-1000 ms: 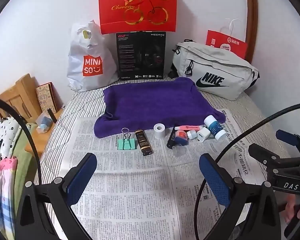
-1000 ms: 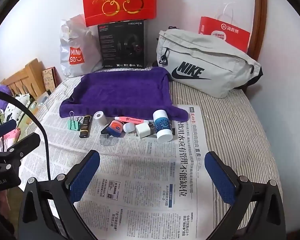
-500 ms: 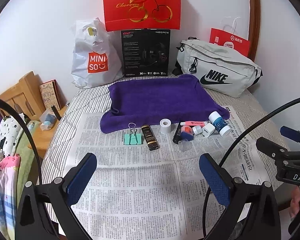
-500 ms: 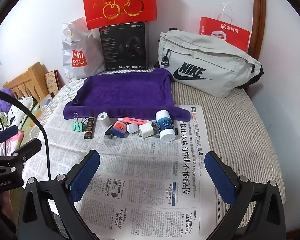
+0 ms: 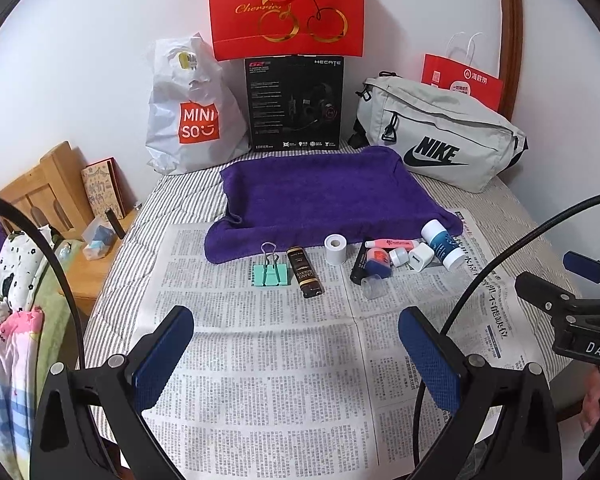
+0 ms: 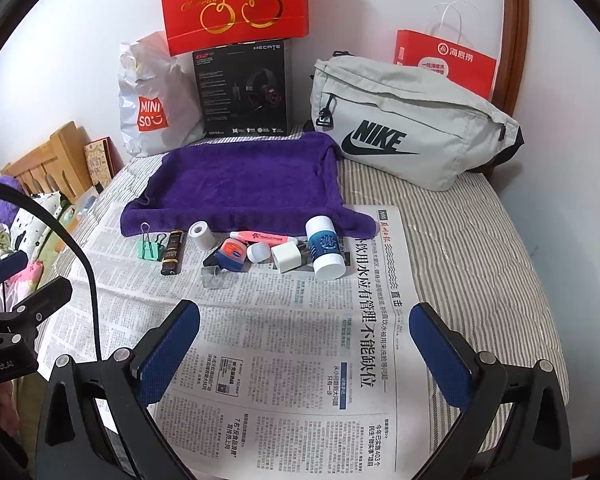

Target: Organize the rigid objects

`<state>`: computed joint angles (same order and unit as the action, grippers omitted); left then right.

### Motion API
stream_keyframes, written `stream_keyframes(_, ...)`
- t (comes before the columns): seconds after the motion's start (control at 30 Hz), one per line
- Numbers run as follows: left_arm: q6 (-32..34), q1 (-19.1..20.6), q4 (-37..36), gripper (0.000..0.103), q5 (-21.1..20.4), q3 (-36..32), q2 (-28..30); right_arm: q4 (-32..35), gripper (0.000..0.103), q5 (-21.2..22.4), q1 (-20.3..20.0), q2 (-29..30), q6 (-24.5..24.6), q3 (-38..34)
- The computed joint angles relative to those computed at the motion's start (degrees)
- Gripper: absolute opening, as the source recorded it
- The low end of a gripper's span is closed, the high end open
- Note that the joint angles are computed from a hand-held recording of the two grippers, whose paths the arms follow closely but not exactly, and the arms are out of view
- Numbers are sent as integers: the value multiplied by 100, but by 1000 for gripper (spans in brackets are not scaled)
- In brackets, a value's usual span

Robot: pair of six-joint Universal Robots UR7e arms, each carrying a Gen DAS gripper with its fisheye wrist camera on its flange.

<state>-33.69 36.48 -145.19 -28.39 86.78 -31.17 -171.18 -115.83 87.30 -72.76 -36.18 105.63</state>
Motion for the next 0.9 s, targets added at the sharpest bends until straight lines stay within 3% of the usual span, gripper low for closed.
stream_keyframes(0.9, -21, -14, 86, 103, -64, -34, 37, -29, 103, -2, 20, -67, -41, 68)
